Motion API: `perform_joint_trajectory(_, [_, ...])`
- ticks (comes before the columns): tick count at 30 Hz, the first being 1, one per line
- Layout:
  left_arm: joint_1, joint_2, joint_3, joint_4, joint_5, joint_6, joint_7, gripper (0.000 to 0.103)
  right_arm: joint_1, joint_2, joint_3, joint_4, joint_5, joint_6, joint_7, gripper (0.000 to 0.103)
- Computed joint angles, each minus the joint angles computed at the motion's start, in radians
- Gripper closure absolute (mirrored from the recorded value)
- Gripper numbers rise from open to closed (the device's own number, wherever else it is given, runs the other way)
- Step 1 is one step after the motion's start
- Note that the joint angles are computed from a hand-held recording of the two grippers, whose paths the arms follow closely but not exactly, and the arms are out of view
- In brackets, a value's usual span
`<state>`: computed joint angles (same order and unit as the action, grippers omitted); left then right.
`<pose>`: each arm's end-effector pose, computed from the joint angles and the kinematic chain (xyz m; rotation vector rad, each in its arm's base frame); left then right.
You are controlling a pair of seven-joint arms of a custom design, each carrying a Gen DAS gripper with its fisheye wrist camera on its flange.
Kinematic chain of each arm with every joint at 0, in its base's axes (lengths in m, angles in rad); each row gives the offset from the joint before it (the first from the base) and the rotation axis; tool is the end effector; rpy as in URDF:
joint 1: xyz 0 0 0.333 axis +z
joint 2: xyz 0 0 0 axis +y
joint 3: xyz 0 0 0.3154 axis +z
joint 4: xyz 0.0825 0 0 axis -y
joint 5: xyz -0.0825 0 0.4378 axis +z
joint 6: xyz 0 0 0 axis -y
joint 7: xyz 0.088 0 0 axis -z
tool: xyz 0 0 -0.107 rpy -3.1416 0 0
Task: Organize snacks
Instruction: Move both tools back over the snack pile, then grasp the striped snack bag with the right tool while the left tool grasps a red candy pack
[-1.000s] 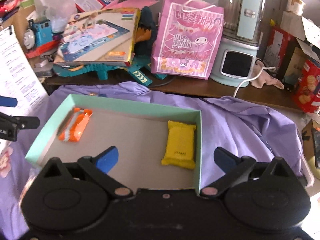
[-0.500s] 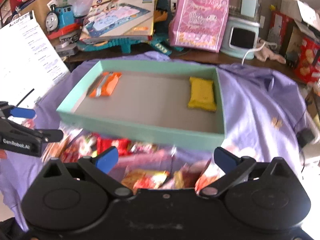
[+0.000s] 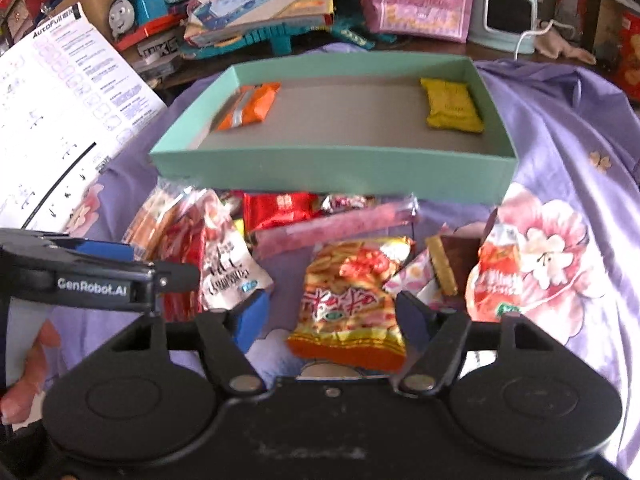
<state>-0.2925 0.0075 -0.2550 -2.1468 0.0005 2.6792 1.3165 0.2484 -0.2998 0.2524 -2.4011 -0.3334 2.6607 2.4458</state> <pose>0.5341 -0.3254 0.4271 -1.7056 2.2962 -0.7135 0.4649 0.2690 0.4572 -1.7341 1.9367 -0.4774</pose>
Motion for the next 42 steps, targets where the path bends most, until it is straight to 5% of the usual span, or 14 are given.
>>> perform_joint_trajectory(7, [0.002,0.040,-0.008,0.029,-0.050,-0.012,0.046,0.051,0.001,0.034,-0.007,0.006,-0.003,0.014,0.008,0.041])
perform_joint_trajectory(12, [0.000,0.041,0.001,0.027,0.089,-0.004,-0.039,0.052,-0.010,0.071,-0.010,0.038,-0.050,-0.004,0.048,0.041])
perform_joint_trajectory(20, [0.029,0.042,0.002,0.021,-0.071,-0.019,0.068,0.050,0.031,0.149,-0.045,0.087,-0.060,-0.002,0.020,0.033])
perform_joint_trajectory(26, [0.033,0.056,0.002,0.032,-0.058,-0.022,0.051,0.048,0.059,0.188,-0.063,0.116,-0.114,-0.032,0.039,0.033])
perform_joint_trajectory(34, [0.021,0.042,0.001,0.019,0.036,0.001,-0.007,0.058,0.080,0.168,-0.081,0.102,-0.095,-0.021,0.028,0.051])
perform_joint_trajectory(42, [0.016,0.004,0.003,-0.002,0.061,0.008,-0.008,0.066,0.059,0.110,-0.061,0.070,-0.069,-0.009,0.017,0.052])
